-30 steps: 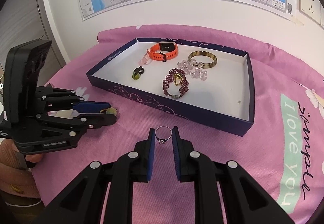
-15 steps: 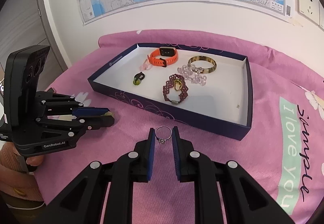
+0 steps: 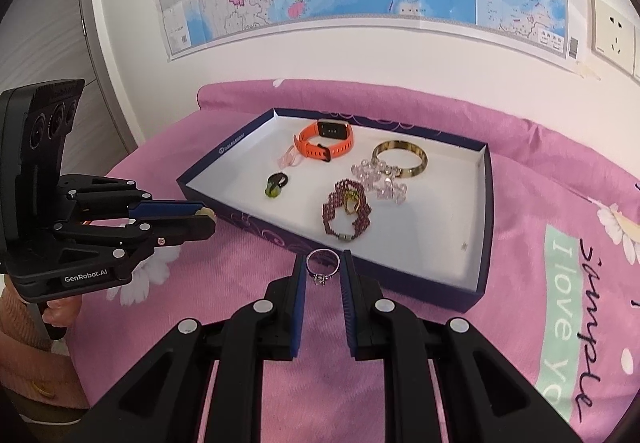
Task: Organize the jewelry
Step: 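Lift both held rings and carry them over the tray with both grippers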
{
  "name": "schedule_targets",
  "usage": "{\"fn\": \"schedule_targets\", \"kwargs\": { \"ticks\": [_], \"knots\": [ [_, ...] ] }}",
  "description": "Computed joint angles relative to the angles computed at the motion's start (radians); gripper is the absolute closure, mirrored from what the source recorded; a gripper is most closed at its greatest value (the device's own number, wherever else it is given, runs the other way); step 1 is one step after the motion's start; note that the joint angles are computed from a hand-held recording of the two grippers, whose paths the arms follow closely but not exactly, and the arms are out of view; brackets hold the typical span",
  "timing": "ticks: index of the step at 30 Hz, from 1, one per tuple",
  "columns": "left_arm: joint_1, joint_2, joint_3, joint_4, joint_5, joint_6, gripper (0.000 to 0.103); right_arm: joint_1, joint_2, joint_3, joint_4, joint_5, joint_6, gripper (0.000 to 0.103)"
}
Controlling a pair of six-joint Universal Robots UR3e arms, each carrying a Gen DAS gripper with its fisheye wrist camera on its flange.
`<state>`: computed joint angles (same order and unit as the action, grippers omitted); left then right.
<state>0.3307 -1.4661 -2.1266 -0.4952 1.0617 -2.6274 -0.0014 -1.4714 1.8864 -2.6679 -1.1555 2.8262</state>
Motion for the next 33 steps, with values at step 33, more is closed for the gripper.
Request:
{"fn": "schedule_targets", "kwargs": {
  "ticks": [33],
  "knots": [
    [-0.068,-0.195,0.204,0.077,0.084,-0.082,0.087,0.033,0.194,-0.269,0.046,-0.021,0.017,0.088]
  ]
}}
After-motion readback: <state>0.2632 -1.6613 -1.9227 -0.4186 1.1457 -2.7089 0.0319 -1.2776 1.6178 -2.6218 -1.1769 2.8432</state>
